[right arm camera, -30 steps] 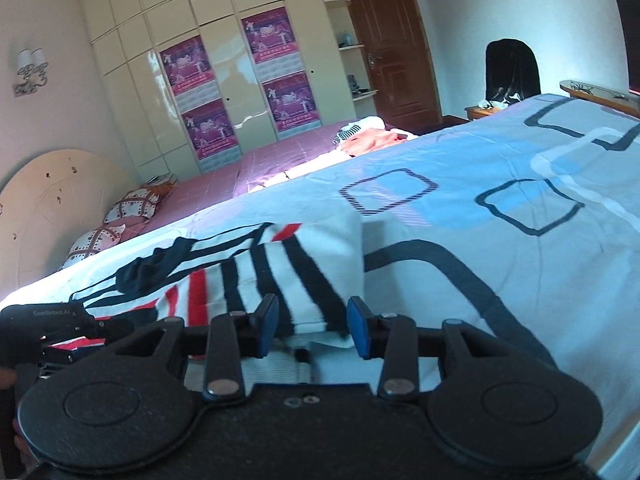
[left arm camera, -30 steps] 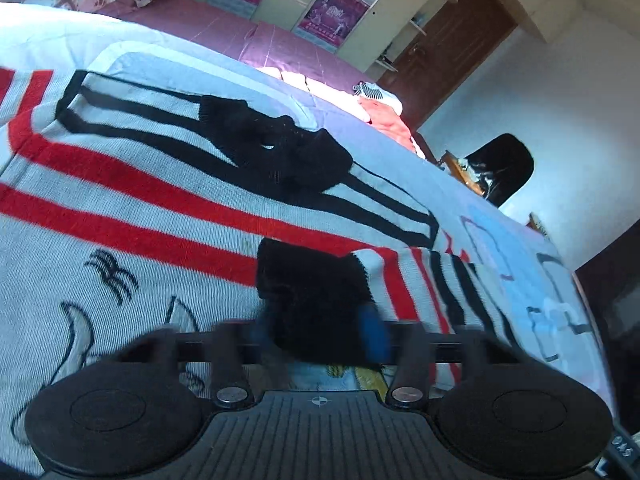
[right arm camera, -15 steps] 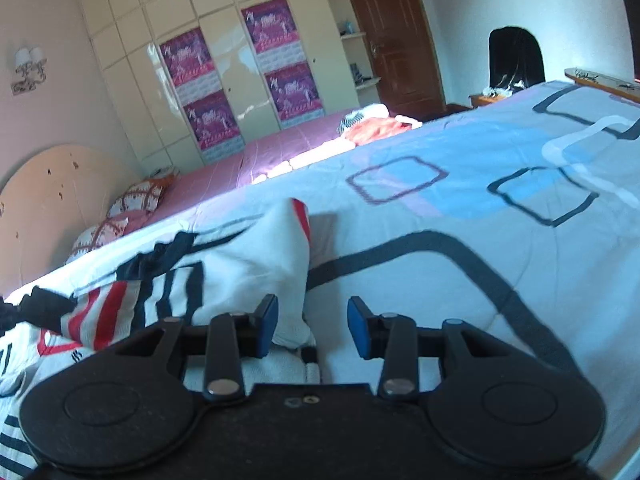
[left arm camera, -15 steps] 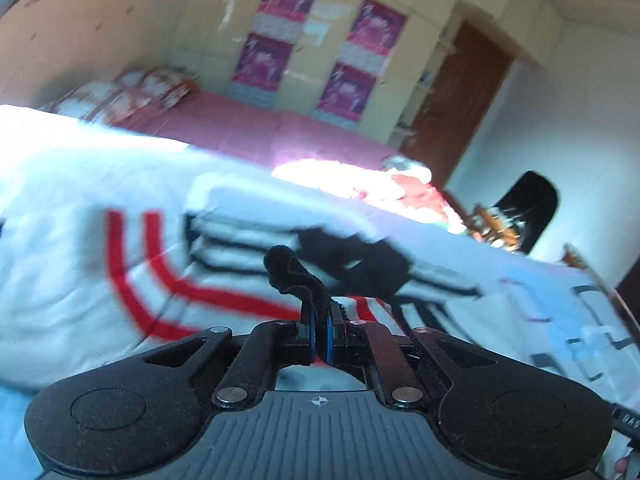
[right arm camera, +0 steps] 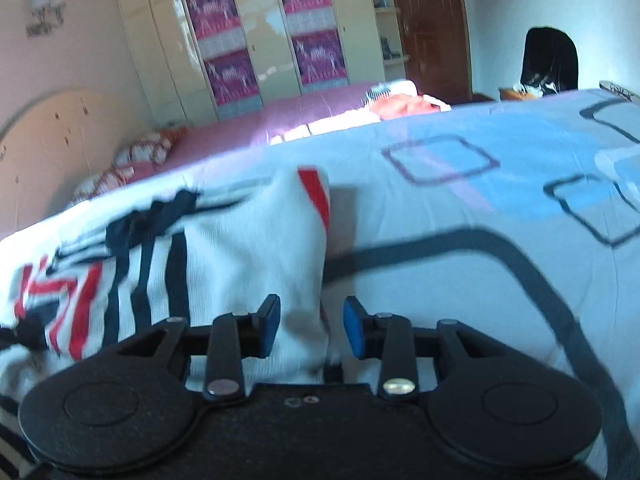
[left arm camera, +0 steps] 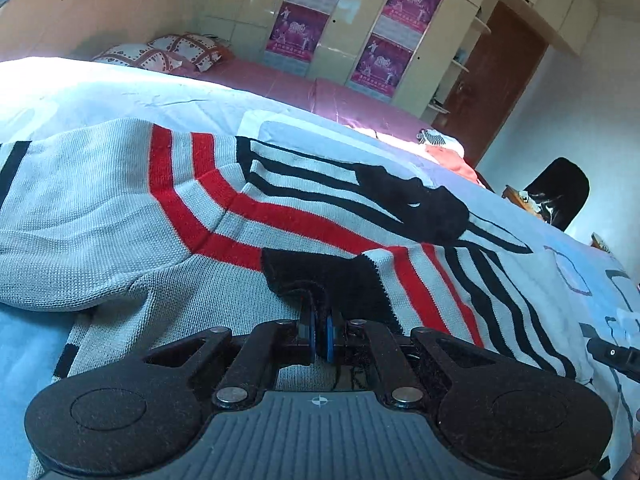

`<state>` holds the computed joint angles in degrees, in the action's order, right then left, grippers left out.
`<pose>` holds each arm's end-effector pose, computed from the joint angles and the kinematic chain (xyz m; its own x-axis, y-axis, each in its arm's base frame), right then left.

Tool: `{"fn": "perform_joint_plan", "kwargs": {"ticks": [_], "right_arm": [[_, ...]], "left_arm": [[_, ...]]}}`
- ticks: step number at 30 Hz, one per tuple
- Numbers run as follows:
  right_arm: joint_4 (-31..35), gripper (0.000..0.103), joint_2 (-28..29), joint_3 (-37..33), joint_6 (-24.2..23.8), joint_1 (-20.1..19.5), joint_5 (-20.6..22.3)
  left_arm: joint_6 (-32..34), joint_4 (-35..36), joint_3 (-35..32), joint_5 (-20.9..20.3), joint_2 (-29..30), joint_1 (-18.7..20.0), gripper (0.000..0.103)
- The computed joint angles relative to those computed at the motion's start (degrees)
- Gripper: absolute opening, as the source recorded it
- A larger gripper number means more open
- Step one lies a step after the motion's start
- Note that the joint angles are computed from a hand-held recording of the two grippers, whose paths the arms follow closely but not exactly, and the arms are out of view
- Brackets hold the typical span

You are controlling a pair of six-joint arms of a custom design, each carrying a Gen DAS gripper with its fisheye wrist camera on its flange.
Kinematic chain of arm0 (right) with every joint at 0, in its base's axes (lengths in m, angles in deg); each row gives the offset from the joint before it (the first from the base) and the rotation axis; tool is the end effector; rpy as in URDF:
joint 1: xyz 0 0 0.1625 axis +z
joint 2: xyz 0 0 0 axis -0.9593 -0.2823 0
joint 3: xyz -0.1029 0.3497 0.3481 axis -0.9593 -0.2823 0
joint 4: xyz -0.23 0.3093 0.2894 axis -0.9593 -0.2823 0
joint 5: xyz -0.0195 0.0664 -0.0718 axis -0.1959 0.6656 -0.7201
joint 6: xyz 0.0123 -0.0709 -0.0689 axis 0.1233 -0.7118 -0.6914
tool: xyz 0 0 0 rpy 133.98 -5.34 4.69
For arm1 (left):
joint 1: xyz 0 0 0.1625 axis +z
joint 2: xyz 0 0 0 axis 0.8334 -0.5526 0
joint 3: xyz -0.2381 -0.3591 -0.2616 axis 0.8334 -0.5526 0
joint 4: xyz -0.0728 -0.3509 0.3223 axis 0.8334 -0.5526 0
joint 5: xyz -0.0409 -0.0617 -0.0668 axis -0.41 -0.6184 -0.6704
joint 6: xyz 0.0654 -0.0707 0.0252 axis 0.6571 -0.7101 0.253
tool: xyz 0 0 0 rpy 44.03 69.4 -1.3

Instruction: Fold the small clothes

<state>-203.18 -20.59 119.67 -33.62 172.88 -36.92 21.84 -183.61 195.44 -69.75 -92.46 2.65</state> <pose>0.1714 -0.5514 0.2538 -0.8126 0.0947 0.5751 -0.4145 0.5999 -0.6844 -0.1425 -0.6227 0.2103 -0.9064 -0.0394 -0.4205 0.2876 0.6717 -0.6828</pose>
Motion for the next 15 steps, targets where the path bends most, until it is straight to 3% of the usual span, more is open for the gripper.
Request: {"fn": "perform_joint_plan", "kwargs": {"ticks": [3,6,10,11,12,15], "right_arm": [[1.0,0.038,-0.6,-2.3,1.7,-3.0,6.3],[2.8,0.038,0.2,-5.5,2.5,-5.4,9.9],[10.6,0.036,0.6,-8.7,5.3,-8.1,15.0],[12.4,0.016,0.6,-9.1,5.7,-8.4,15.7],[13.6,0.009,0.5,-9.2,4.9,-8.6,16.5],[7.7,0.002,2.0,-8.9,-1.1,-6.9,10.9]], "left_arm": [[-0.1,-3.6,0.3,0.6,0.9,0.0,0.005],[-0.3,-9.1,0.7,3.5,2.9,-0.9,0.005],[-2.4,-10.6,0.8,6.3,4.2,-1.8,0.004],[-2.6,-11.2,0.8,6.8,4.5,-1.9,0.004],[-2.5,-13.2,1.0,7.8,4.9,-2.2,0.004],[0.2,-17.6,1.0,13.1,7.0,-3.8,0.004]]}}
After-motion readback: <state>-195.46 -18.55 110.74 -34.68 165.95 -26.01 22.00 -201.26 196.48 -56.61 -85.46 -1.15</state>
